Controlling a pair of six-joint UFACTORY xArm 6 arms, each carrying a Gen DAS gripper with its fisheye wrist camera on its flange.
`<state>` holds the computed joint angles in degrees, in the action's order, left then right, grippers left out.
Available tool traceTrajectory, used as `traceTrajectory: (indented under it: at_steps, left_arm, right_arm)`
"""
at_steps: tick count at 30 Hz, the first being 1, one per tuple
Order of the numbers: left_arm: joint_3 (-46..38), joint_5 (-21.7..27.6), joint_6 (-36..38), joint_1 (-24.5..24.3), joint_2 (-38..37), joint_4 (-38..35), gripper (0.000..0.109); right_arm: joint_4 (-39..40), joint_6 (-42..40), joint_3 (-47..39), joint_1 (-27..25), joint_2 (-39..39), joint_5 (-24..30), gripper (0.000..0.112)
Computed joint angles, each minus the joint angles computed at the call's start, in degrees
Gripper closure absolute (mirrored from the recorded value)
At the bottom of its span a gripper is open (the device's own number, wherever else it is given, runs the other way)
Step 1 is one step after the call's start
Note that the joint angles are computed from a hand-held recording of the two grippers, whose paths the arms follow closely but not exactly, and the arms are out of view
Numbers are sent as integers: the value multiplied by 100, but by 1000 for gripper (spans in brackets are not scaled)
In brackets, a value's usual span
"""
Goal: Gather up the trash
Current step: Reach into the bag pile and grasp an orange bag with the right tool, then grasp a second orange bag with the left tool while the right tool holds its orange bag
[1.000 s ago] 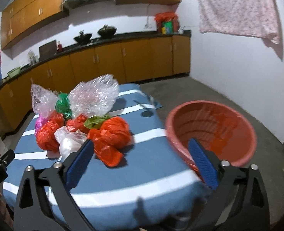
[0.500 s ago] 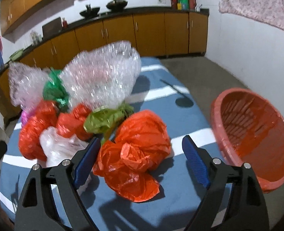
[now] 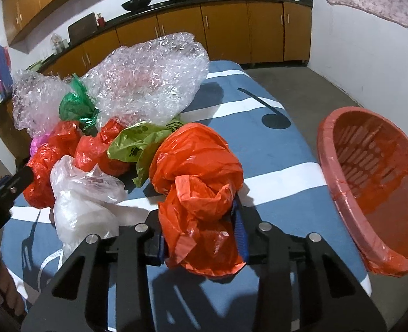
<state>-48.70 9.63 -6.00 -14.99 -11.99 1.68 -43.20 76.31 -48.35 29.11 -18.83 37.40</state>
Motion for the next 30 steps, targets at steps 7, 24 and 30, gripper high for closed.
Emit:
traceTrajectory:
  at_steps: [7,24,30]
  left_arm:
    - [-85,248,1350,-171,81,-1473,65]
    - [581,260,2647,-180,-1021,-2645,107]
    - [743,484,2328,-64,-1098,-2291,87]
  right_arm:
    - [0,2,118,40,-152,64,74]
    - [-159,98,326,329,-733,387,77]
    - [-192,154,375,450,-852,547,77]
